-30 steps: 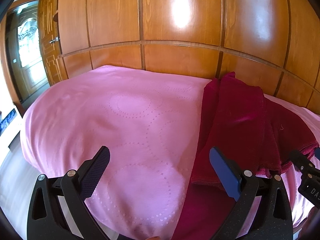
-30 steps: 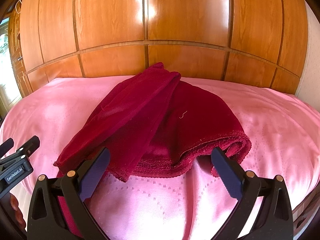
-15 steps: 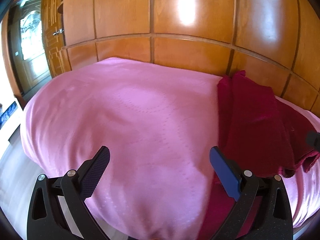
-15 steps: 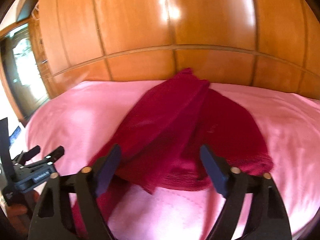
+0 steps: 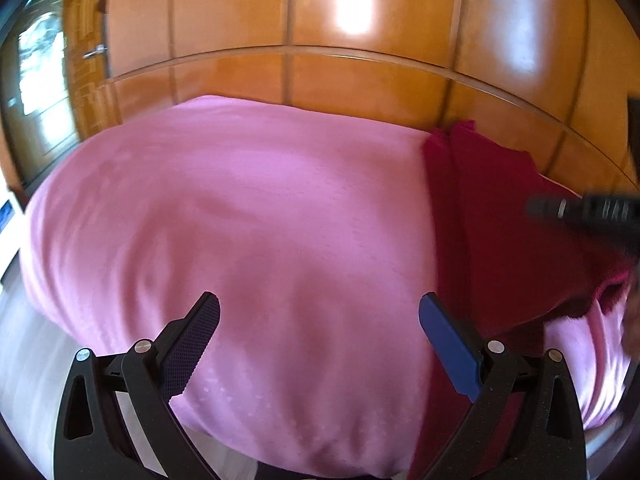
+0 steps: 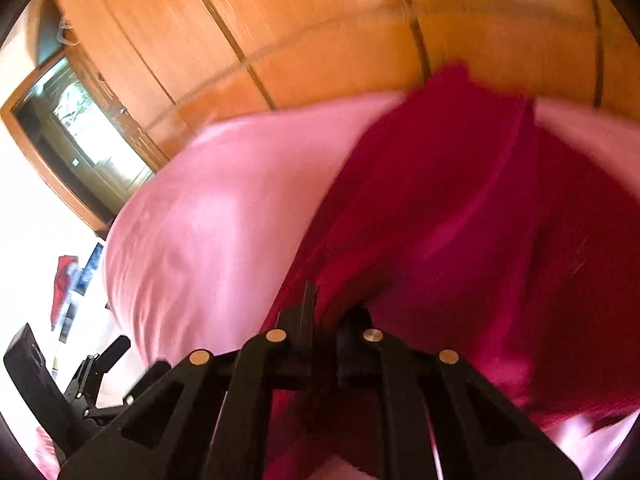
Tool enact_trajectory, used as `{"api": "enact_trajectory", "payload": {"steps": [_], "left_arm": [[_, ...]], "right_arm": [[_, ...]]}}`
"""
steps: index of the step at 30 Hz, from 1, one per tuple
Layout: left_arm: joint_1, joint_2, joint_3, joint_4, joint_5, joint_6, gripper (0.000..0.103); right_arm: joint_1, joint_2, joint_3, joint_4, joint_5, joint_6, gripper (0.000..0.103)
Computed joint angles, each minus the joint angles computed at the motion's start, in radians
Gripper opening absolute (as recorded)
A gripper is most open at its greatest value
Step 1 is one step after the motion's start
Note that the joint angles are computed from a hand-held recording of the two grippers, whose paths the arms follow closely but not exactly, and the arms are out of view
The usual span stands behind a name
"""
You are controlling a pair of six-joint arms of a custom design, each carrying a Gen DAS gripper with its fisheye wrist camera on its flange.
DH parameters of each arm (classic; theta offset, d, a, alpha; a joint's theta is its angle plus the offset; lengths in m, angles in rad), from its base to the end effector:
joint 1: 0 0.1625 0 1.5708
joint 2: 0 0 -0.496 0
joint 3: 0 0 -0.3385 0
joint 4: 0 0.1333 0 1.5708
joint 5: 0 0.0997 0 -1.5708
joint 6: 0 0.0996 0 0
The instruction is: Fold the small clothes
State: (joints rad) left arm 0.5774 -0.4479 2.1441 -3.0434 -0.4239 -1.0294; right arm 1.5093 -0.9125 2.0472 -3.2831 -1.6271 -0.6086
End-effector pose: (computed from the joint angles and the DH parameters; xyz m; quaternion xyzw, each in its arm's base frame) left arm -0.2907 -0.4568 -0.0206 0.0455 0.8357 -0.4072 0.3655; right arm 0.0915 -0.5910 0.2192 0.2511 -0.9247 0.2600 0.1191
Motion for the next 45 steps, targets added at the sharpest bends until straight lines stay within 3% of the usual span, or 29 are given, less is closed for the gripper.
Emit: {"api": "enact_trajectory", "payload": {"steps": [4,8,10,16,20,21,23,26,28,29,30,34,38,41,43,45], "left_arm": [[0.007,0.038,-0.017,-0.154,-0.065,0.172,0.099],[0.022,0.062,-0.05,-0.203,-0.126,0.274,0.099],[0.029,0.07,-0.062,-0.221,-0.162,0.307,0.099],[0.039,0.079,-0.086,-0.202,-0.235,0.341,0.098],[0.045,0.083,-0.105,-0.166,-0.256,0.347,0.097],[0.047,0.084,-0.11,-0.156,-0.258,0.346,0.097],[0.054,0.086,-0.122,-0.131,-0.273,0.344,0.091],[0.066,0.086,-0.141,-0.098,-0.277,0.344,0.088],[0.066,0.089,-0.149,-0.096,-0.277,0.352,0.082],[0.063,0.094,-0.149,-0.11,-0.278,0.354,0.079],[0.064,0.095,-0.147,-0.129,-0.284,0.364,0.073],[0.067,0.108,-0.157,-0.156,-0.285,0.402,0.067],[0.065,0.114,-0.167,-0.163,-0.284,0.401,0.064],[0.063,0.121,-0.17,-0.183,-0.289,0.419,0.049],[0.058,0.121,-0.162,-0.198,-0.292,0.427,0.026],[0.055,0.123,-0.158,-0.217,-0.295,0.433,0.012]], "right_arm": [[-0.015,-0.054,-0.025,-0.144,-0.047,-0.07,0.006],[-0.034,-0.059,-0.11,-0.258,-0.164,-0.119,0.006],[-0.045,-0.035,-0.172,-0.329,-0.243,-0.181,0.006],[-0.085,0.078,-0.427,-0.382,-0.44,-0.306,0.006],[-0.107,0.206,-0.658,-0.419,-0.582,-0.457,0.005],[-0.111,0.227,-0.702,-0.415,-0.607,-0.473,0.005],[-0.126,0.251,-0.783,-0.314,-0.663,-0.41,0.005],[-0.142,0.23,-0.775,-0.194,-0.655,-0.284,0.005],[-0.144,0.202,-0.726,-0.185,-0.624,-0.265,0.017],[-0.142,0.176,-0.679,-0.182,-0.592,-0.244,0.026],[-0.14,0.145,-0.628,-0.177,-0.555,-0.217,0.041],[-0.113,0.03,-0.405,-0.178,-0.401,-0.159,0.051],[-0.084,-0.079,-0.223,-0.057,-0.211,-0.116,0.055],[-0.067,-0.118,-0.144,0.033,-0.1,-0.105,0.056],[-0.058,-0.133,-0.1,0.106,-0.056,-0.089,0.056],[-0.057,-0.13,-0.082,0.163,-0.037,-0.068,0.056]]}}
